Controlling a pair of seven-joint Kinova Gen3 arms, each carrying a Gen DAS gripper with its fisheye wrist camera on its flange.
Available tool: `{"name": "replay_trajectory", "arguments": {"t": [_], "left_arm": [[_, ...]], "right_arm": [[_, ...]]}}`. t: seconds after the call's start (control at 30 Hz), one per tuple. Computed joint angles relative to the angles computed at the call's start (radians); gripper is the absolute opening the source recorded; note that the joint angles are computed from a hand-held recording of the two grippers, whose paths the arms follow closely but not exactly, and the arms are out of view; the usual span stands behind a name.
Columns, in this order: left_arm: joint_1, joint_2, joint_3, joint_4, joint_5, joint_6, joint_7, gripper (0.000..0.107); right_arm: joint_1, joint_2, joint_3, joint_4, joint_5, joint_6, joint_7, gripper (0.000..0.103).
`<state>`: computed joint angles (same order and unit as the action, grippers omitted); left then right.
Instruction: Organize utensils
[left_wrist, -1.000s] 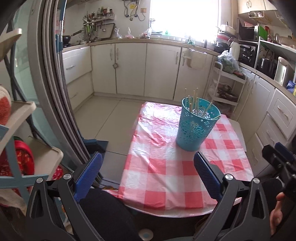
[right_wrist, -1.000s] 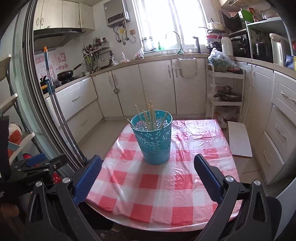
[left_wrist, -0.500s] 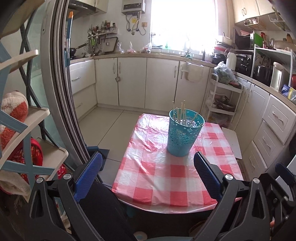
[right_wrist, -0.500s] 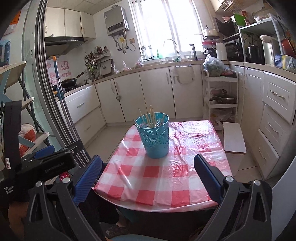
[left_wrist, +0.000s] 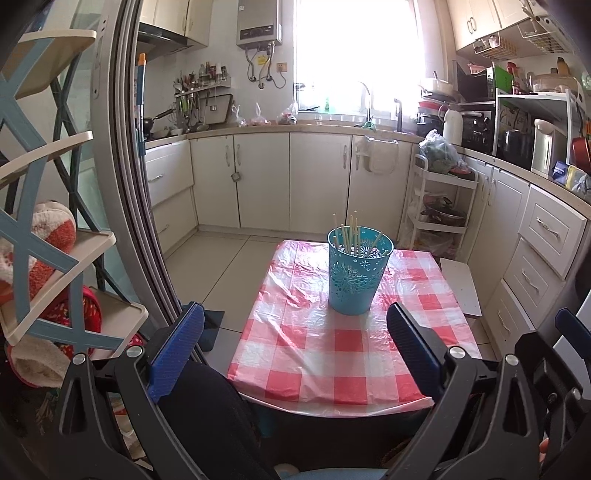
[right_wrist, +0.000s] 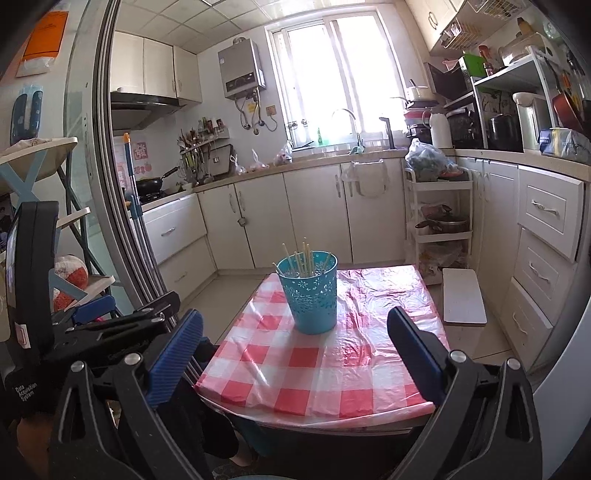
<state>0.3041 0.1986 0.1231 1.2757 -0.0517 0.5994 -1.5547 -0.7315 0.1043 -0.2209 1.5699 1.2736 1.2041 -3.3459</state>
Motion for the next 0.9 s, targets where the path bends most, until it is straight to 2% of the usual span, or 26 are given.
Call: {"name": "replay_trajectory", "arguments": {"t": [0.3, 0.4, 0.5, 0.63, 0.73, 0.8, 0.9], "left_arm": [[0.01, -0.031, -0.002, 0.038, -0.031, -0.01, 0.023, 0.095], [-0.002, -0.025, 0.012, 0.018, -0.006, 0.03, -0.015, 0.095], [-0.011, -0.023, 0.021, 0.026, 0.021, 0.023, -0.051, 0.095], [-0.044, -0.006, 0.042, 0.007, 0.103, 0.057, -0.129, 0.095], [-0.007, -0.007, 0.014, 0.028, 0.056, 0.017, -0.092, 0.095], [0.027, -0.003, -0.007, 0.033, -0.009, -0.003, -0.045, 0.095], [0.028, 0.025, -0.006, -0.004, -0.027, 0.029, -0.028, 0.095]], "right_arm": [[-0.011, -0.014, -0.018, 0.024, 0.01, 0.023, -0.024, 0.096], [-0.011, -0.016, -0.021, 0.03, 0.008, 0.025, -0.029, 0.096], [-0.008, -0.017, -0.021, 0.034, 0.002, 0.025, -0.032, 0.096], [-0.003, -0.018, -0.019, 0.039, -0.004, 0.03, -0.046, 0.096], [0.004, -0.018, -0.017, 0.042, -0.011, 0.029, -0.054, 0.096], [0.01, -0.017, -0.014, 0.041, -0.02, 0.023, -0.051, 0.096], [0.021, -0.007, -0.005, 0.031, -0.034, 0.019, -0.035, 0.096]]}}
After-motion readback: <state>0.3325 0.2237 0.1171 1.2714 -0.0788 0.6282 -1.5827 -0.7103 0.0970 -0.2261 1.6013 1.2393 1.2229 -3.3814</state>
